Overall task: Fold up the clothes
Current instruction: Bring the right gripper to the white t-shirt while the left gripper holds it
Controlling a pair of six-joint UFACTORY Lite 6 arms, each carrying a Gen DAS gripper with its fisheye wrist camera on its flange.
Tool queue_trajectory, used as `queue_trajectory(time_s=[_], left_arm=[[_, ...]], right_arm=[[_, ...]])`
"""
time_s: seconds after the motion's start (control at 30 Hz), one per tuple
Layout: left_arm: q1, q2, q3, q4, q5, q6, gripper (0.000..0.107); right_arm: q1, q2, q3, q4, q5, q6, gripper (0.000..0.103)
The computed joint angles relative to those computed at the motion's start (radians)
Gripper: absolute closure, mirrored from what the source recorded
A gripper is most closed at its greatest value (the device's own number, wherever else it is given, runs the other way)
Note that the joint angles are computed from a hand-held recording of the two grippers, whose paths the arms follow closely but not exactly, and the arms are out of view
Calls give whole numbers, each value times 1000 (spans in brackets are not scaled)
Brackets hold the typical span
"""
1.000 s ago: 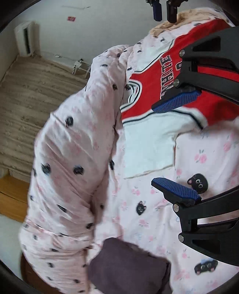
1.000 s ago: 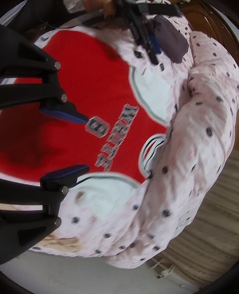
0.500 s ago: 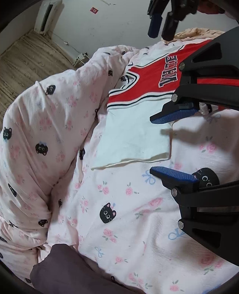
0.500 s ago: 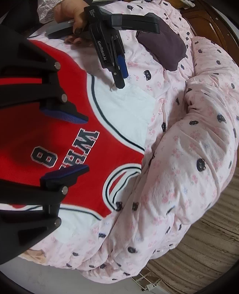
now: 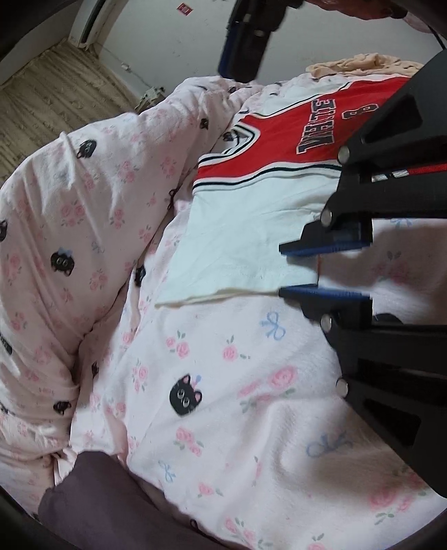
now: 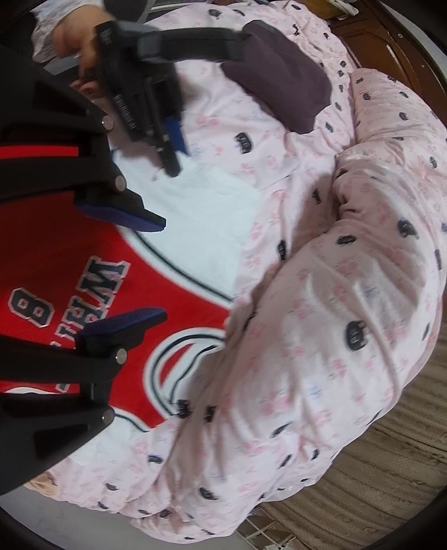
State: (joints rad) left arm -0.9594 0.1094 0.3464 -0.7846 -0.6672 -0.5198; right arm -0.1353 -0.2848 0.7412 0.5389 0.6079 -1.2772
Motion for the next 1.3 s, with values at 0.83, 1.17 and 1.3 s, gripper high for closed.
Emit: queue_trajectory(time_s=[0.83,1.17,1.3], left_arm=[[13,-23,-54,58,-31,-184,99],[20,-27,-49,59,-23,-181,99],[25,-31,-46,59,-17,-175,99]], right_arm=[[644,796,583,-550,-41,1116,56],[656,852,602,-588,-43,1172,62],[660,850,594,-603,-46,1181,79]])
